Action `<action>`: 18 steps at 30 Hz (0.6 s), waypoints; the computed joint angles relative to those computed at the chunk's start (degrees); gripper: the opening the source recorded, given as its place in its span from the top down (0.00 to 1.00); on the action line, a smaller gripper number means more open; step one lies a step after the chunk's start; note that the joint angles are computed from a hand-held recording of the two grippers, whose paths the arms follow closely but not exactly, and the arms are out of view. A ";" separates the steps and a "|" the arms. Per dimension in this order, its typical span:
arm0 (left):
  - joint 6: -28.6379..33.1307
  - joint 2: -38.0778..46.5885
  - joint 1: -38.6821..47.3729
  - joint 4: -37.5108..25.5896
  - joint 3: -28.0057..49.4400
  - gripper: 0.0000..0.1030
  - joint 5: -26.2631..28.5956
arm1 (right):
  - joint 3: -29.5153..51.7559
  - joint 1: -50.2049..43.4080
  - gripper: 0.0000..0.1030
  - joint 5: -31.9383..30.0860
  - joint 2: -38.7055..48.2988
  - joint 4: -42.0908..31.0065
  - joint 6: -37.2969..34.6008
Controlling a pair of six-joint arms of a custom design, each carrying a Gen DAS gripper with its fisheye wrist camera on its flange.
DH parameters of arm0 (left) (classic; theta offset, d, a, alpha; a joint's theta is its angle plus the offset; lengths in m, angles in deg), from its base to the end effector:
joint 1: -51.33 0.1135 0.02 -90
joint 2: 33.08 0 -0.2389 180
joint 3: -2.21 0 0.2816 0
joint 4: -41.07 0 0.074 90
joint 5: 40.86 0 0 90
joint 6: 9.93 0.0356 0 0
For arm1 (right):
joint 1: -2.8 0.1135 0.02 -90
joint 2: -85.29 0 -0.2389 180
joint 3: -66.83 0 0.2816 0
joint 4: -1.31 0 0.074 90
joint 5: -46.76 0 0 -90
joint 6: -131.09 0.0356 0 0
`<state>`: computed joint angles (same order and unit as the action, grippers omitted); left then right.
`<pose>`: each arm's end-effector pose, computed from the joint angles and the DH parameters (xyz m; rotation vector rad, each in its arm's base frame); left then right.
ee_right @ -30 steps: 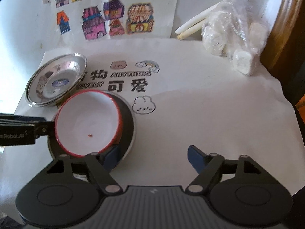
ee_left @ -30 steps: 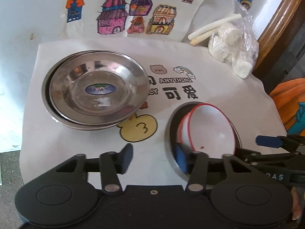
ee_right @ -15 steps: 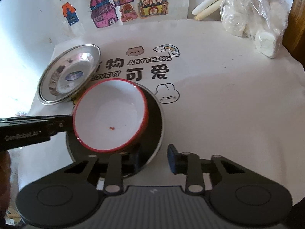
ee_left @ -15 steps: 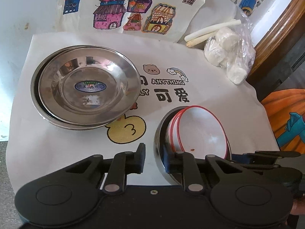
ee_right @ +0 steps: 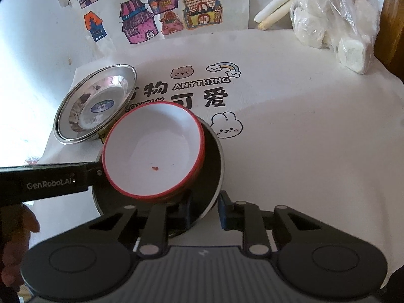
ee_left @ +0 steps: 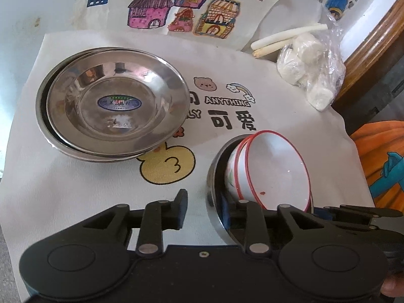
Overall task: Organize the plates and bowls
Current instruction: 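Lift the nested bowls with both grippers and carry them over the steel plates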
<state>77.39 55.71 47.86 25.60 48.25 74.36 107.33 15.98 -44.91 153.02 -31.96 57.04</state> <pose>0.2762 -0.0319 0.0709 0.1798 2.5470 -0.6081 0.2274 0.0543 0.1104 0.0537 2.6419 0.2122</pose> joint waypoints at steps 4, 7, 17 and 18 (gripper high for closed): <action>0.49 0.73 0.34 0.00 0.32 0.76 1.27 | -1.23 -0.20 0.75 -0.57 -0.69 1.37 0.55; 1.16 0.83 0.50 0.09 0.28 0.83 2.68 | -2.27 0.18 0.76 -0.07 -1.58 2.27 1.25; 1.39 0.85 0.65 2.25 -0.79 0.85 3.60 | -2.21 -0.09 0.74 -1.08 -1.44 2.21 3.29; 1.21 0.92 0.72 2.47 -0.85 0.85 3.73 | -2.15 -0.39 0.72 -1.57 -1.25 2.29 3.39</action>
